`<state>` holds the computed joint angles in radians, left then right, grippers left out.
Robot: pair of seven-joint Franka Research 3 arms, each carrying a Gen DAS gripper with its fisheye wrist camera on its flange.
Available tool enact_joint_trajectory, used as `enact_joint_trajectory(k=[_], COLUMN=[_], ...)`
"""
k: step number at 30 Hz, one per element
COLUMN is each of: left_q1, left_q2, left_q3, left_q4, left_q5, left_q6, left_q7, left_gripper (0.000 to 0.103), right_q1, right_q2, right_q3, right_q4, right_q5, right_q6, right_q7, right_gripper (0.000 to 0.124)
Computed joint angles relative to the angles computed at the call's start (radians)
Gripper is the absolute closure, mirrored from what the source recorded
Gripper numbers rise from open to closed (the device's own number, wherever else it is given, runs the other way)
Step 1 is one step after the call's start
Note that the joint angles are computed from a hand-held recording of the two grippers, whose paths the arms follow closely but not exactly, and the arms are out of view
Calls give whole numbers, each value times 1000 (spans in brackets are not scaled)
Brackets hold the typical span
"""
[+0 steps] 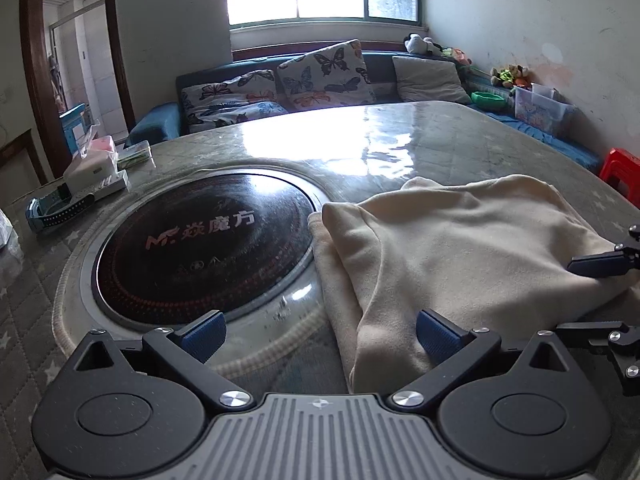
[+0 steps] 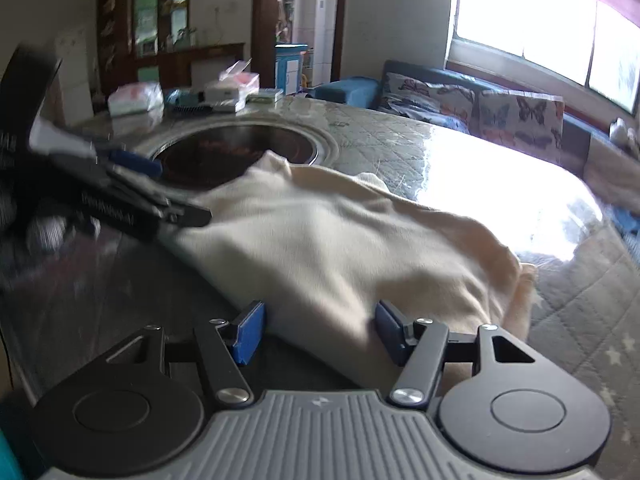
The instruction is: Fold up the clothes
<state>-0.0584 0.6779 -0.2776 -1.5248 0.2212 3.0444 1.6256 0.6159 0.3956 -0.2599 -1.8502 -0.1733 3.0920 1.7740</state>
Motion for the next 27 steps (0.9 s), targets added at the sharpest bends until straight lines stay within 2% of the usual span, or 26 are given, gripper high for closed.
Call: enact_joint_trajectory(k=[1,3,6,8,10,11,13,17,19,20,23,27], left_q1=[20,50,35,25,32,29,5,-26,-23,-27,-69,-98], left_q2=[-12,-34,-62,-70,-66,-61,-53,-29,-10,3,35,65], left_q3=[-24,-57,-34,-21,-33,-31,-6,27,17,16,57,88], left_q4=[-25,-70,-106,-109,-100,-89,-64,-9,24,46,105,155], left_q5=[-3,-6,4,9,7,7,9,15,12,11,20,30], left_q6=[6,22,47,60,65,63,53,26,8,-7,-30,-63], left_q7=[16,45,37,26,21,15,-9,-46,-47,-47,-75,-108], left_gripper=[0,0,0,0,0,0,0,0,0,0,0,0], right_q1=[14,-7,-52,-50,-3,-15,-111,-222,-191,-148,-107,-197], right_q2=[-11,-52,-107,-134,-154,-159,-166,-185,-184,-179,-141,-63], right_q3=[-13,17,69,59,-8,0,100,219,189,141,79,157], right_q4=[-17,-68,-128,-160,-193,-201,-218,-258,-245,-231,-165,-43], right_q5=[-12,-5,33,45,57,64,164,252,264,256,248,294], right_q6=[5,13,27,60,97,105,97,126,121,119,118,86], right_q7=[2,-20,-37,-15,54,72,31,-63,-73,-64,-64,-121], right_gripper=[62,62,62,62,62,62,62,62,62,62,62,62])
